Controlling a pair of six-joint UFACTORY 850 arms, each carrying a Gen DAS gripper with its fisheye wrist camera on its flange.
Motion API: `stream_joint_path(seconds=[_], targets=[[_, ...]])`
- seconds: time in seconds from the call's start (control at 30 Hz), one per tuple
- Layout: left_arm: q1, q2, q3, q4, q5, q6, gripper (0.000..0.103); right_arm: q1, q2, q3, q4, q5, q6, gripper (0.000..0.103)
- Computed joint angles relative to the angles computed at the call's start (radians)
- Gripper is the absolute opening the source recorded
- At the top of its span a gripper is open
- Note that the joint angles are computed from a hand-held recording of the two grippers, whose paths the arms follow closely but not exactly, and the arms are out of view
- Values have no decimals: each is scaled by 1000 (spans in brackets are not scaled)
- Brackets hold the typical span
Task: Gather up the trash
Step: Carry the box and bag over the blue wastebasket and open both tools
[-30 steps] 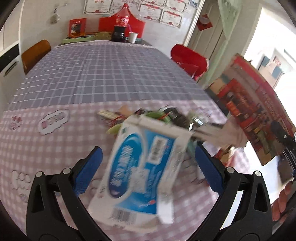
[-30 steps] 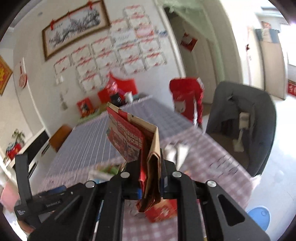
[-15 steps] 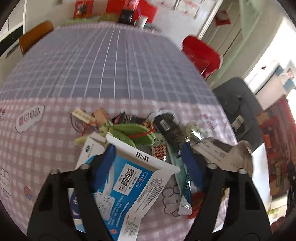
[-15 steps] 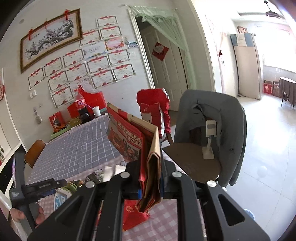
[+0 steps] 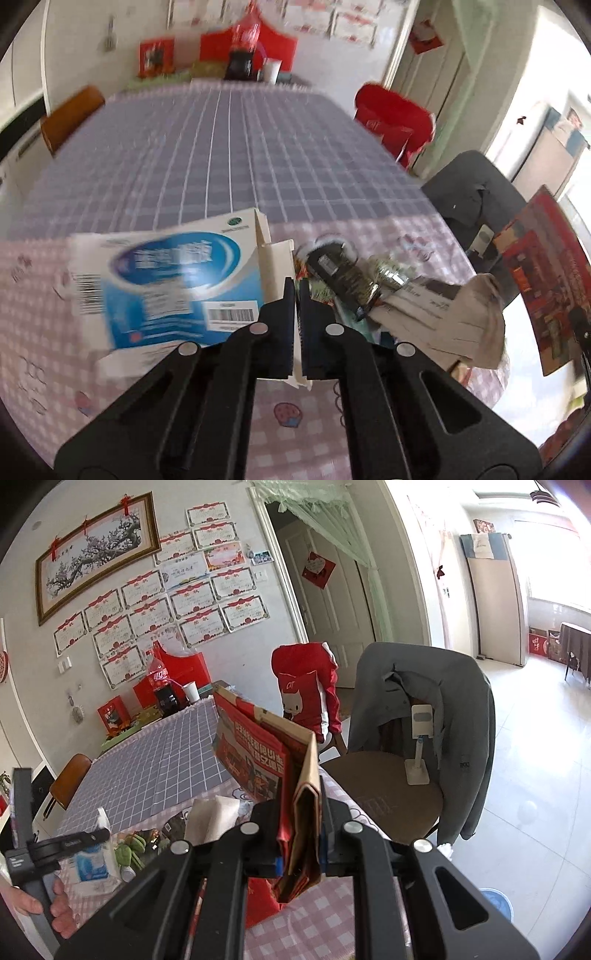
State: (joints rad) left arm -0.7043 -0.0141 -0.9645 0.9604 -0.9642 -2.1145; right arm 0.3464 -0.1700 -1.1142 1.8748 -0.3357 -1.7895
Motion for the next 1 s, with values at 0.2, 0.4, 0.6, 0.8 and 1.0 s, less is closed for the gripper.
stream_joint_path(seconds=[0.2,0.4,0.6,0.8,1.0], targets=[[-93,-17,-74,128,-152,11,2,-31,43,39,64,-11,-49,13],[-153,-60,-169,253,-202,41,2,-78,110,97,176,-13,-145,13],[-170,-122,-267,367,-101,81,2,-150,172,148,287,-5,-244,13],[-172,-232,-396,415,8,133,2,-242,228,200,395,29,-338,13],[-173,-372,-558,398,146,216,2,-340,261,240,488,77,-427,13]])
